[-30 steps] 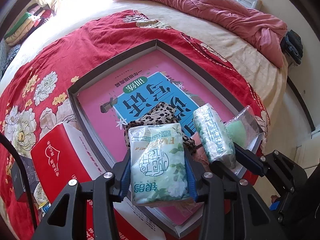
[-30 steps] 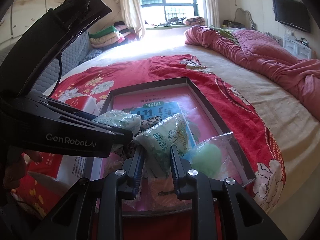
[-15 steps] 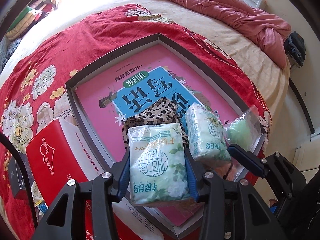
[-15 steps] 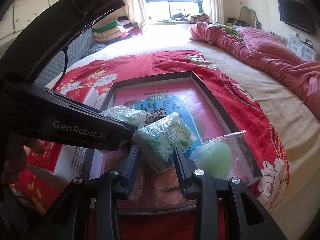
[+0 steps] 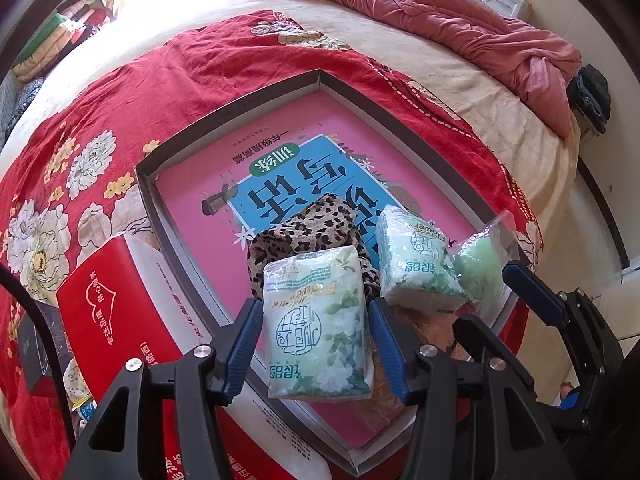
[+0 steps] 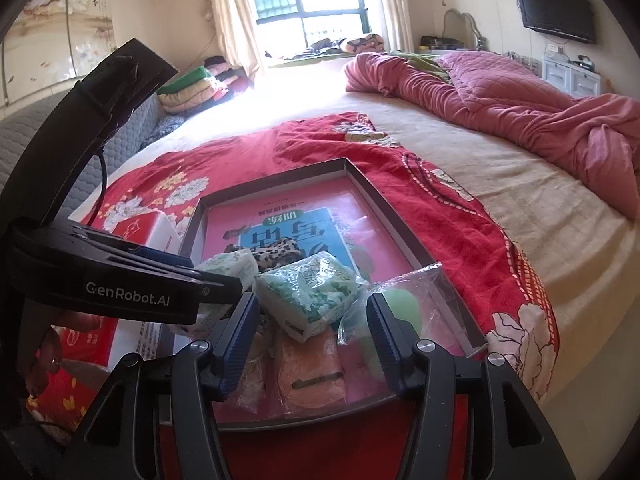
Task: Organize soft objects
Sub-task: 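Lower both tissue packs into the tray and open both tools, then move both open tools back toward the pile of soft items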
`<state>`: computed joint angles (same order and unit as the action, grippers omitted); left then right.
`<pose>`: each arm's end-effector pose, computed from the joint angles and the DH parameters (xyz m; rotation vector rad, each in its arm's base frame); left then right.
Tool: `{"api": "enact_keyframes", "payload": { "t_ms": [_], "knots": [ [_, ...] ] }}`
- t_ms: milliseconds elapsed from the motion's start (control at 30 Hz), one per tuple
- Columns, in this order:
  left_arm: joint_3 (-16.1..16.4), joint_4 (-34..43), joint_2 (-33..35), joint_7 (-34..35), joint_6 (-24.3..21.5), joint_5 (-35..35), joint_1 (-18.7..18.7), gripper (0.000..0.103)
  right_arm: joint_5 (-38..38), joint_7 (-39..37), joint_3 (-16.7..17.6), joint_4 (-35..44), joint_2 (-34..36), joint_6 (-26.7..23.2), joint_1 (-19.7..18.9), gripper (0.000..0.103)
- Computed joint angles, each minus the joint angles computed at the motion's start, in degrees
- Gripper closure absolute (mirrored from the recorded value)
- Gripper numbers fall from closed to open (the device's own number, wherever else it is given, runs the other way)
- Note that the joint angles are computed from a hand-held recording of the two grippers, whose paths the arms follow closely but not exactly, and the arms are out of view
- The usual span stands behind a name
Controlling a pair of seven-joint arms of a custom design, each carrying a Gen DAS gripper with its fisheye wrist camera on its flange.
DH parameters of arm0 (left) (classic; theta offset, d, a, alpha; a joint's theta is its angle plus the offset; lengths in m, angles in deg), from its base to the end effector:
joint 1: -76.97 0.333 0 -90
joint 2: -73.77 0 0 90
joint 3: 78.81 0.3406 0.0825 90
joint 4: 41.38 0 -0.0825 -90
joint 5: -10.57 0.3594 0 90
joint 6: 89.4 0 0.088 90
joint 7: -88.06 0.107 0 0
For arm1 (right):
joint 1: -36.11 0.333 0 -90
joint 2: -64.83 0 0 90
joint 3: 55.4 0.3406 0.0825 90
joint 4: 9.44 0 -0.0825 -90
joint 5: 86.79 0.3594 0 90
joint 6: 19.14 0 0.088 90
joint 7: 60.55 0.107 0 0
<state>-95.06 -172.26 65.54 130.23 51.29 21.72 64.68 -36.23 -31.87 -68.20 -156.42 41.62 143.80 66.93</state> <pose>0.4350 -0.2418 0.4800 -2.2409 1.8295 -0.4109 0.4083 0.0824 0.4961 -2.0639 1.0878 -0.3632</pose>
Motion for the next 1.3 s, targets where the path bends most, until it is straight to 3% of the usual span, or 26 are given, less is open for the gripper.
{"api": "enact_keyframes", "payload": {
  "t_ms": [333, 467, 633, 1300],
  "knots": [
    [-1.2, -2.7, -4.3, -2.8, 2.7, 1.2, 0.6, 0.038, 0.1, 1.5, -0.1, -0.3, -0.5, 2.3, 0.2, 0.044],
    [-2.4, -3.5, -6.6, -4.4, 2.7, 2.2, 1.2, 0.035, 0.2, 2.2, -1.0, -0.6, -1.2, 3.6, 1.3, 0.034],
    [-3.9, -4.6, -9.6, -6.0, 2.0, 3.4, 2.0, 0.031, -1.1, 4.2, -1.9, -1.1, -1.9, 5.2, 2.5, 0.033],
    [-7.6, -9.3, -19.0, -8.7, -0.9, 3.5, 3.9, 0.024, -15.9, 19.1, -4.4, -4.7, -6.2, 9.7, 6.0, 0.029]
  ]
}}
